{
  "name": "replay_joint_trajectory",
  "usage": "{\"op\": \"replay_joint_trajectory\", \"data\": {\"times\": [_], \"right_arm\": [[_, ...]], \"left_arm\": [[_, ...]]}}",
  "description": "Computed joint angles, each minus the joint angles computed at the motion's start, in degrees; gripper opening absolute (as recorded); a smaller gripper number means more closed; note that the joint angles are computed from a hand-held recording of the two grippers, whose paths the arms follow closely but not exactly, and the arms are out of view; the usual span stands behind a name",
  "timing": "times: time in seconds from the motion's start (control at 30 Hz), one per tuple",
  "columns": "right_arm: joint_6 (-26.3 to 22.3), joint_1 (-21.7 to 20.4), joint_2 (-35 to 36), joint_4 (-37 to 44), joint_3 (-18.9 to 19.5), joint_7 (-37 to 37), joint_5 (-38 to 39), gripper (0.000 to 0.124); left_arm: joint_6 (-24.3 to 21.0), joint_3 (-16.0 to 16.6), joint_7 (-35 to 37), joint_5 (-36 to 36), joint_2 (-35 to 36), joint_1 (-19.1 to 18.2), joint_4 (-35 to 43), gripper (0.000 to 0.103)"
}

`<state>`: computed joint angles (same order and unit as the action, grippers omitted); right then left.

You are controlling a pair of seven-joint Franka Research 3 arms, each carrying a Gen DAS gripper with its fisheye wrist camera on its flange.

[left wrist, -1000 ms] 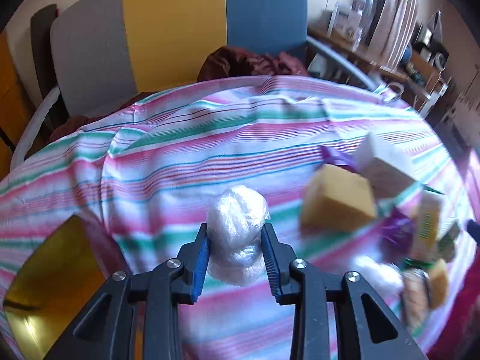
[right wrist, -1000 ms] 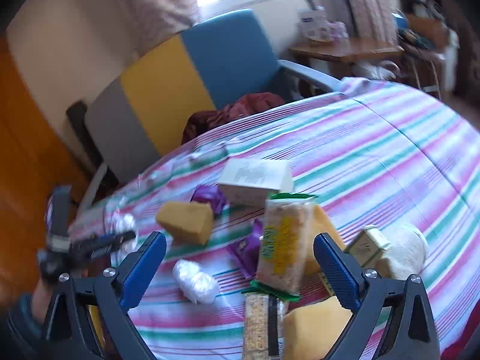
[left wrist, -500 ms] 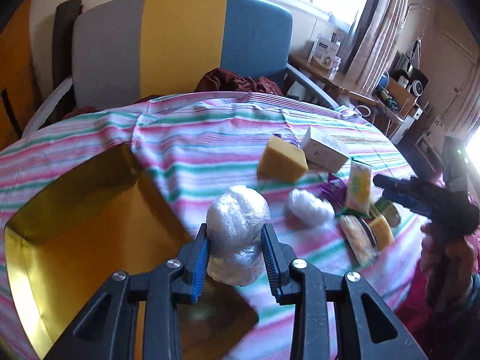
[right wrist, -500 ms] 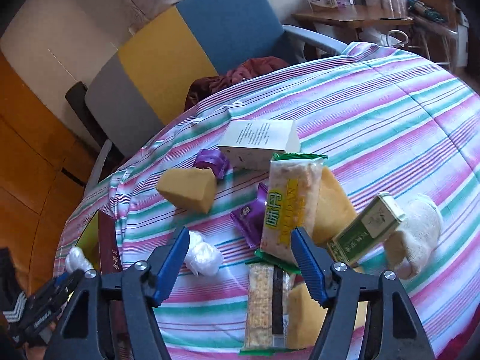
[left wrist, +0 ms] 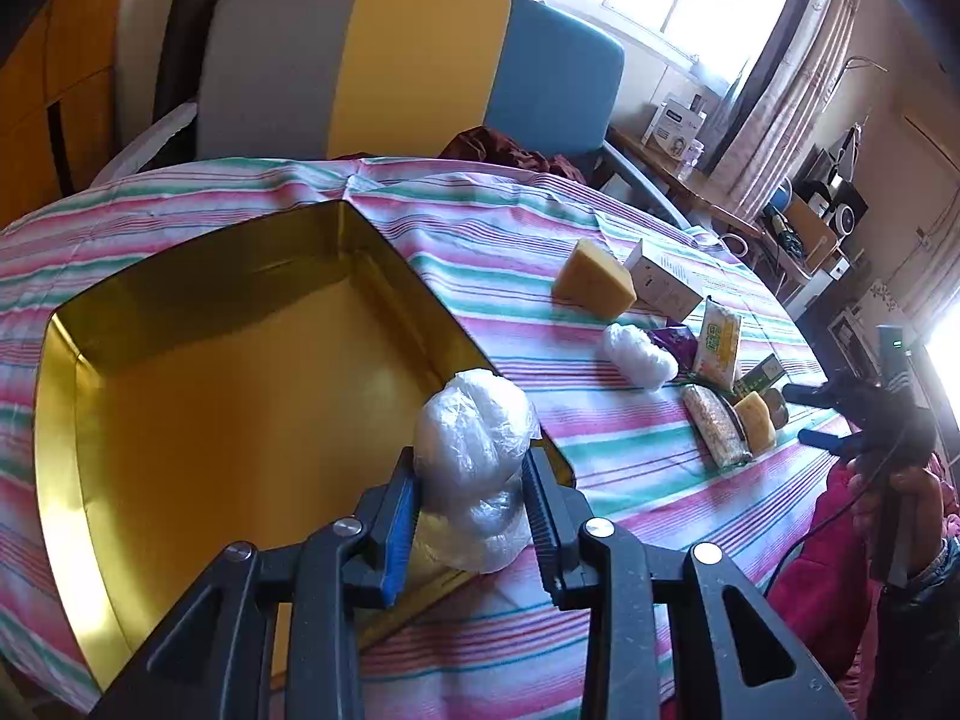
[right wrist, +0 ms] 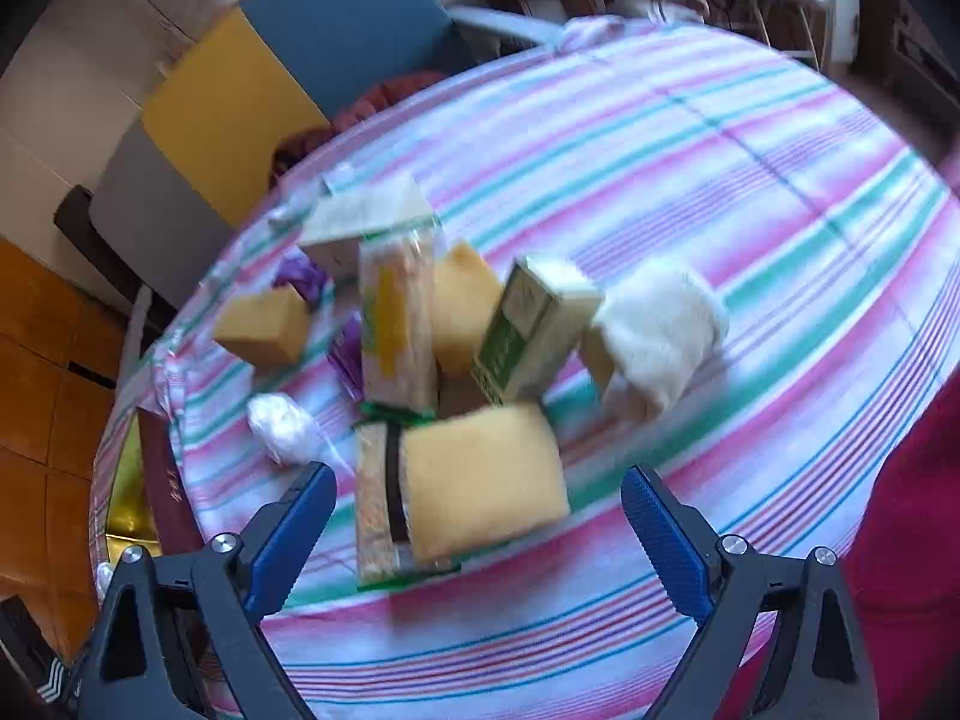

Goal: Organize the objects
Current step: 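Drop the cotton ball in the tray with left tool while right tool grasps sponge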

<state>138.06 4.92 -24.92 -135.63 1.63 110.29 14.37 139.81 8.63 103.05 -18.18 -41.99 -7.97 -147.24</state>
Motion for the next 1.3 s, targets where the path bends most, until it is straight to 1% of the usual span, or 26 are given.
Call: {"op": "replay_joint_trajectory", "data": {"times": [0.1, 0.2, 0.23, 0.27, 0.3, 0.37, 0.4, 0.57, 0.67, 0.83, 0.93, 1.1, 1.23, 1.3], "right_arm": [[-0.10, -0.66, 1.53, 0.00, 0.90, 2.50, -1.35, 0.097], [-0.11, 0.16, 3.77, 0.94, 0.29, 1.58, -0.81, 0.097], [-1.32, 0.50, 4.96, 1.83, 0.27, 0.54, -1.37, 0.085], [-2.85, 1.10, 6.03, 2.78, 0.01, -0.91, -1.20, 0.061], [-3.74, 1.48, 6.81, 3.42, 0.14, -1.71, -1.47, 0.062], [-2.28, 1.00, 6.37, 3.21, 1.76, -0.34, -5.63, 0.059], [-1.03, 1.23, 5.83, 2.64, 1.75, -0.49, -5.81, 0.059], [2.23, 1.66, 4.10, 0.75, 1.07, -0.63, -4.55, 0.059], [3.36, 1.34, 3.60, 0.29, 1.48, -0.38, -5.00, 0.059], [2.83, 0.94, 4.41, 1.20, 2.38, 0.35, -7.43, 0.059], [2.78, 0.75, 4.30, 1.09, 2.61, 0.99, -8.85, 0.059], [3.25, 0.74, 3.95, 0.76, 2.62, 1.45, -9.72, 0.059], [3.86, 0.81, 3.77, 0.65, 2.83, 1.61, -10.19, 0.059], [4.24, 0.83, 3.74, 0.62, 2.97, 1.70, -10.52, 0.059]], "left_arm": [[-0.25, 0.32, 0.02, -0.01, -1.75, 0.45, -1.27, 0.033], [-0.29, 0.71, -0.21, 0.26, -3.23, 1.12, -2.43, 0.033], [-0.20, 0.81, -0.35, 0.43, -3.75, 1.43, -2.92, 0.033], [-0.04, 0.90, -0.61, 0.82, -4.29, 2.06, -3.42, 0.033], [0.23, 0.87, -1.09, 1.18, -4.56, 2.64, -3.75, 0.033], [0.77, 1.23, -2.17, 2.01, -4.63, 4.12, -4.10, 0.033], [1.02, 1.34, -2.83, 2.75, -4.30, 5.22, -3.99, 0.033], [4.25, 2.45, -5.97, 6.74, -0.09, 11.37, -1.44, 0.033], [5.64, 2.71, -7.41, 8.94, 3.10, 14.19, 0.57, 0.033], [7.01, 2.99, -8.66, 10.29, 7.61, 16.37, 2.88, 0.033], [7.93, 3.01, -8.28, 10.48, 10.13, 16.71, 4.15, 0.034], [8.24, 2.11, -8.94, 10.97, 16.56, 17.94, 8.45, 0.034], [9.27, -0.76, -12.96, 14.95, 22.51, 21.44, 12.02, 0.035], [9.40, -1.90, -14.93, 17.12, 24.35, 22.67, 13.22, 0.035]]}}
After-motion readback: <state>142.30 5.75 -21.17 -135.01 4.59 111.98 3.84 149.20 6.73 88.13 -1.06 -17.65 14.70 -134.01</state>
